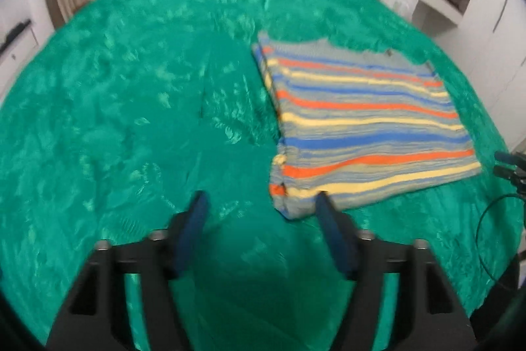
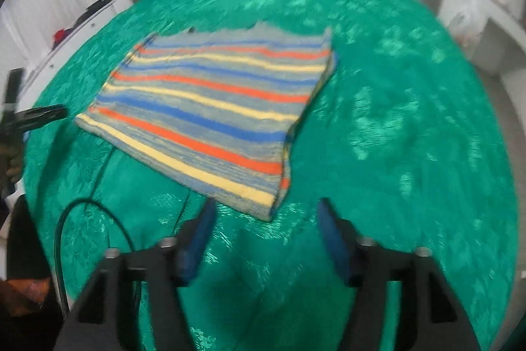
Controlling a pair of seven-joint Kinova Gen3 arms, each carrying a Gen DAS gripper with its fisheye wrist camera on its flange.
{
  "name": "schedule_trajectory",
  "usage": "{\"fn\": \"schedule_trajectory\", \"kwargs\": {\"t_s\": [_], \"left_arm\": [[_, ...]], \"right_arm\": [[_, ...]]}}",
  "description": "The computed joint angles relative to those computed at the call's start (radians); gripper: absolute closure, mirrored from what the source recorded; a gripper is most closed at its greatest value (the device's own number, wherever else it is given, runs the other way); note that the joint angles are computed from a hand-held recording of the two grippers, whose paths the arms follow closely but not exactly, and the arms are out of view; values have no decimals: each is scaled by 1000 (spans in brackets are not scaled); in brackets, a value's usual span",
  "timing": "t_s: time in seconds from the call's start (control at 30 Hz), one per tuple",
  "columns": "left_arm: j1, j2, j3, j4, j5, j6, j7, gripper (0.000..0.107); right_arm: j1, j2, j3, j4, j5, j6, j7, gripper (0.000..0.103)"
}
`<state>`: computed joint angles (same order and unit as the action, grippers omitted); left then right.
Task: Fold small clothes
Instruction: 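Lift the hem with both tools, fold it onto the collar and release, then grasp the side edge of the folded sweater with both tools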
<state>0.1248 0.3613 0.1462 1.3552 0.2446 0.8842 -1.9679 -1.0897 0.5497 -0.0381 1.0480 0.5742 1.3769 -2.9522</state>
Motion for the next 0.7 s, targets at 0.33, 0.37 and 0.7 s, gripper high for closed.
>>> {"fn": "schedule_trajectory", "kwargs": {"t_s": [0.33, 0.37, 0.7], "left_arm": [[78, -63, 6, 118, -46, -82, 86, 31], [86, -70, 9, 126, -53, -87, 85, 31], [159, -85, 30, 123, -105, -131, 93, 30]], "right_arm": [[-94, 43, 43, -56, 81, 151, -195, 30], [-99, 46, 42, -66, 89, 166, -192, 30], [-146, 90, 67, -173, 152, 325, -96, 30]]}}
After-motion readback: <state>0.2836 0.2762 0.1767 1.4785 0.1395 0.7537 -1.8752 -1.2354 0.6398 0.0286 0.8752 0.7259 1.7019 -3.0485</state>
